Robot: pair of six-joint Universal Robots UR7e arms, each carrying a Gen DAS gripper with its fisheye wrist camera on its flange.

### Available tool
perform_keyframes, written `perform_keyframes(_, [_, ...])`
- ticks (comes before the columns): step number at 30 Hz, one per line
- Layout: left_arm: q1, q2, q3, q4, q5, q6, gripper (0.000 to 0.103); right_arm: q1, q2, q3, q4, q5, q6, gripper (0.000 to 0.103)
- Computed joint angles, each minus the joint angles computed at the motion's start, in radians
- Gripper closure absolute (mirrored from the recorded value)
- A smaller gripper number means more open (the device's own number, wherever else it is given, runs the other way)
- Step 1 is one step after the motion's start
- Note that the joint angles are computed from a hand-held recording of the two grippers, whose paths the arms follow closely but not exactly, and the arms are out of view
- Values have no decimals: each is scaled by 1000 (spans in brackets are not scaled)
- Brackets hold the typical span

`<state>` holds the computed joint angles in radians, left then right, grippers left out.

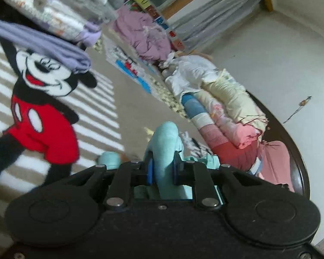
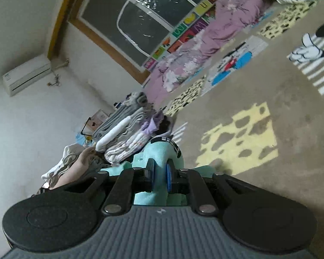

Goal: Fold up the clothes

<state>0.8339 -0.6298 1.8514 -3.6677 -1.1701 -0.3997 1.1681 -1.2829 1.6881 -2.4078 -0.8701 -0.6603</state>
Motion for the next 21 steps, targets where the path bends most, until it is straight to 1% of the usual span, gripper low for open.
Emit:
perform_keyframes(3, [12,-1,-8,49,2,-28,88,5,17,-6,-26,-39,41,90])
perform_keyframes(6, [16,-4,-1,53,6,-57,88,11,26,-2,-53,-88,63,90])
perform_keyframes(8, [15,-7,4,59,12,-75,88,14,26,3,-68,-97,58,90])
perform_keyframes(11, [11,-11,11,48,11,-80,83,23,21,19,-97,-121,43,90])
perform_keyframes(12, [3,-14,17,38,28,-82,72,21,19,22,-103,-115,41,87])
perform_keyframes(13, [-4,-16,24,22,44,-81,56,20,16,25,-109,-109,40,86])
perform_keyframes(14, [-12,-19,35,-5,58,-76,51,19,13,28,-114,-103,38,79])
perform_keyframes(15, [-21,-24,43,-21,75,-75,49,17,10,32,-121,-96,37,67])
perform_keyframes(16, [-32,-29,52,-35,100,-70,48,13,5,39,-132,-81,39,61])
perform_keyframes(17, [-50,-37,63,-48,139,-50,48,10,-3,48,-154,-68,44,49])
perform_keyframes(18, [-71,-44,76,-63,178,-17,48,7,-10,57,-177,-55,48,46])
perform_keyframes(19, [-96,-50,88,-72,212,23,48,6,-22,71,-204,-51,46,46])
perform_keyframes(20, [-119,-55,100,-77,227,73,48,4,-35,86,-227,-47,38,46])
perform_keyframes(21, [-142,-60,112,-80,241,123,48,2,-61,105,-226,-42,-12,46])
